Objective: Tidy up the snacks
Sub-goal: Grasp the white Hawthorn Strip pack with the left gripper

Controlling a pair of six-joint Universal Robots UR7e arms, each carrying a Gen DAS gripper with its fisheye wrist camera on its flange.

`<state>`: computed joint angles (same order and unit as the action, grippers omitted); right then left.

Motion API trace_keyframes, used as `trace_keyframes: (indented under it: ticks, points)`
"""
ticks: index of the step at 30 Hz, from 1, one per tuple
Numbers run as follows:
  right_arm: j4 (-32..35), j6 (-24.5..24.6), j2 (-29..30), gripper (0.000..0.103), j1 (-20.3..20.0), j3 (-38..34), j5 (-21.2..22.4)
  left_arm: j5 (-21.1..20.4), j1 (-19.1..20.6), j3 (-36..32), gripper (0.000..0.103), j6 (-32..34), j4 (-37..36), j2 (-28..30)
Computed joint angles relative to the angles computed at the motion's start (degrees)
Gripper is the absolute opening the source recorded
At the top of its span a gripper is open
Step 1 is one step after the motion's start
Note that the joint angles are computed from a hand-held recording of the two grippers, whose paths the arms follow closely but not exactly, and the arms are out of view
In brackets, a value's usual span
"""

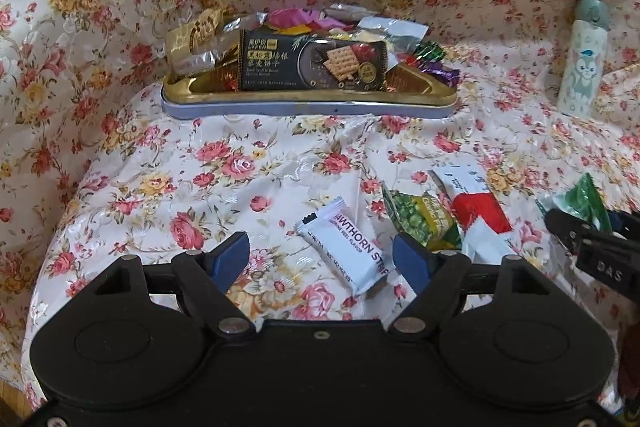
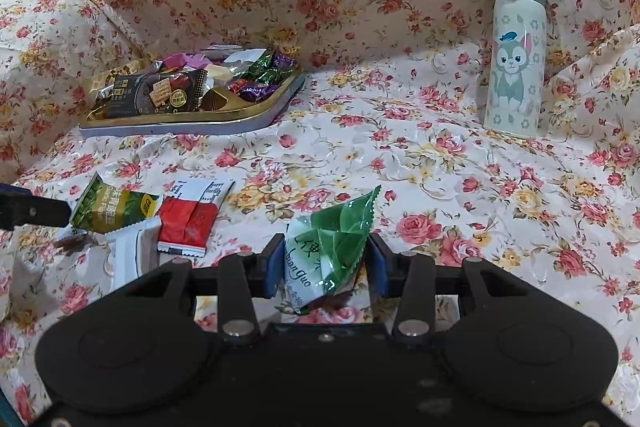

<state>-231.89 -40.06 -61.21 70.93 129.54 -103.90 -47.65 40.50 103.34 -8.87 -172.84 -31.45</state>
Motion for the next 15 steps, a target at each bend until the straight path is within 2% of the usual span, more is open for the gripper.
trace_keyframes:
  ticks: [6,15]
  points:
    - [0.3,0.7,-0.3,0.046,-0.2,0.2,0.6,0.8,0.4,-2.7,0.079,-4.4,5.5,1.0]
    - [0.3,0.8,-0.3,0.046,-0.2,0.2,0.5,2.7,1.0,-2.4,0.073,-4.6,10.0,-0.2]
